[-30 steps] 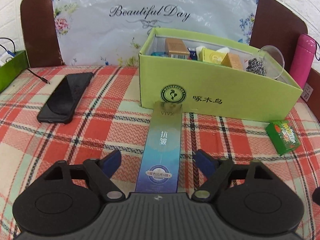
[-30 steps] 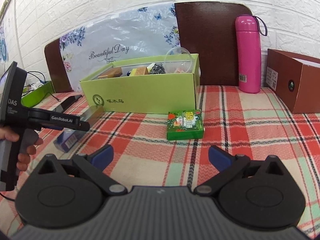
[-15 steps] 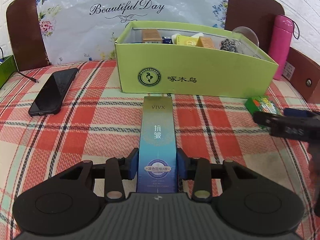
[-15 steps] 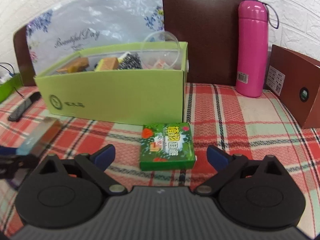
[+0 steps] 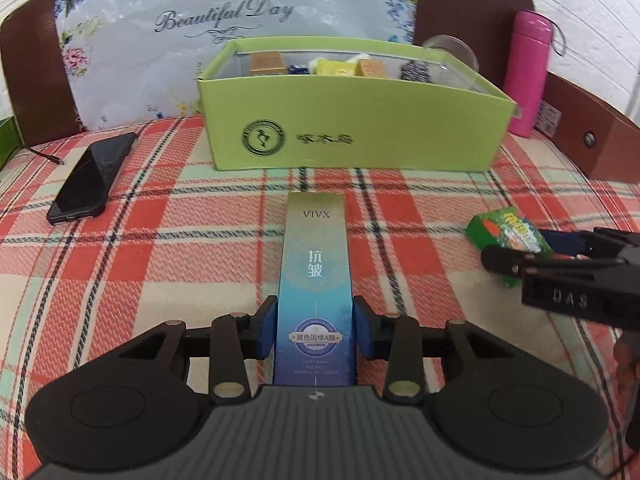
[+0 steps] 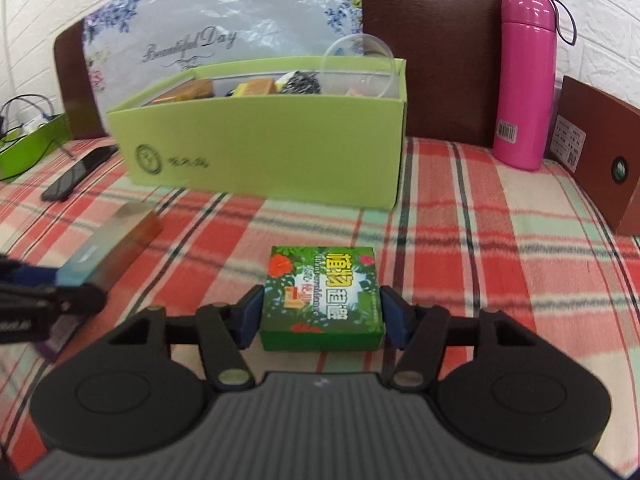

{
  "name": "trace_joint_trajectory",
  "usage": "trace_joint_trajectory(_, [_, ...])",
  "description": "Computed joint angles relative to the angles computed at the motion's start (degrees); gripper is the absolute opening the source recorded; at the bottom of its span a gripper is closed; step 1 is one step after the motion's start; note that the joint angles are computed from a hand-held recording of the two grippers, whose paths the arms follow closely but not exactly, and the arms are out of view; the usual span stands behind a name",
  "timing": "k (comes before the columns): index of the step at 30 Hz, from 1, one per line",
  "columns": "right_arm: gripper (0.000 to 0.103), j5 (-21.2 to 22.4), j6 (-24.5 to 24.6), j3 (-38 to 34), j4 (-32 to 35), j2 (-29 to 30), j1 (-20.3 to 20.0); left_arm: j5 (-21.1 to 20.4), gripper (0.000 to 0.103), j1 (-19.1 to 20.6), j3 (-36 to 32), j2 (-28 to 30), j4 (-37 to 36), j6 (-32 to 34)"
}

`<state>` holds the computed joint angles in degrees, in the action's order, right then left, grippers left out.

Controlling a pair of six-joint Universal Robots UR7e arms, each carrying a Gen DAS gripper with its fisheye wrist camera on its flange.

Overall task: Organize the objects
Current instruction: 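Carry VIVX box and green snack box into the lime-green box and release both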

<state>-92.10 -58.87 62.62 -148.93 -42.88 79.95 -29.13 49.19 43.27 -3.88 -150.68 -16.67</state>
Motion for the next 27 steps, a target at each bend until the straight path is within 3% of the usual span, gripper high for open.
trace_joint_trajectory(5, [0.061, 1.47, -0.62, 9.45, 0.72, -7.63, -1.96, -2.99, 0.041, -1.29, 6.36, -2.64, -1.98, -0.47])
trace_joint_trajectory(7, [0.062, 1.38, -2.69, 12.31, -0.81, -9.22, -2.37, -2.29, 0.047, -1.55, 6.61, -2.43, -2.52, -0.26])
trace_joint_trajectory(8, [0.066, 1.65, -3.78, 13.47, -1.87, -9.73, -2.48, -1.8, 0.058, -1.56, 5.8, -1.98, -1.95, -0.15])
trace_joint_trajectory(9, [0.069, 1.85, -4.45, 13.82, -2.23, -9.83, -2.51, -1.0, 0.061, -1.56, 4.62, -1.3, -1.41, 0.05])
trace_joint_trajectory(11, [0.074, 1.79, -4.05, 13.52, -2.36, -9.53, -2.37, 0.27, 0.061, -1.48, 1.95, 0.04, -0.15, 0.63])
trace_joint_trajectory(17, [0.073, 1.57, -4.17, 12.09, -1.52, -8.6, -2.37, -0.61, 0.061, -0.8, -1.8, 1.78, 1.53, 1.94])
trace_joint_trajectory(18, [0.07, 1.63, -4.38, 12.23, -1.74, -8.63, -2.41, -0.49, 0.058, -0.81, -1.97, 1.96, 1.29, 2.66])
trace_joint_trajectory(19, [0.061, 1.78, -4.45, 12.37, -1.8, -8.7, -2.46, -0.44, 0.055, -0.84, -1.98, 2.07, 0.87, 3.37])
trace_joint_trajectory(21, [0.061, 1.46, -4.54, 12.43, -1.65, -8.73, -2.24, -0.67, 0.041, -0.89, -1.58, 1.88, 0.29, 3.81])
trace_joint_trajectory(27, [0.06, 4.37, -4.91, 12.13, 1.49, -9.58, -1.57, -1.87, 0.041, -1.19, 0.12, 0.38, -1.2, 1.47])
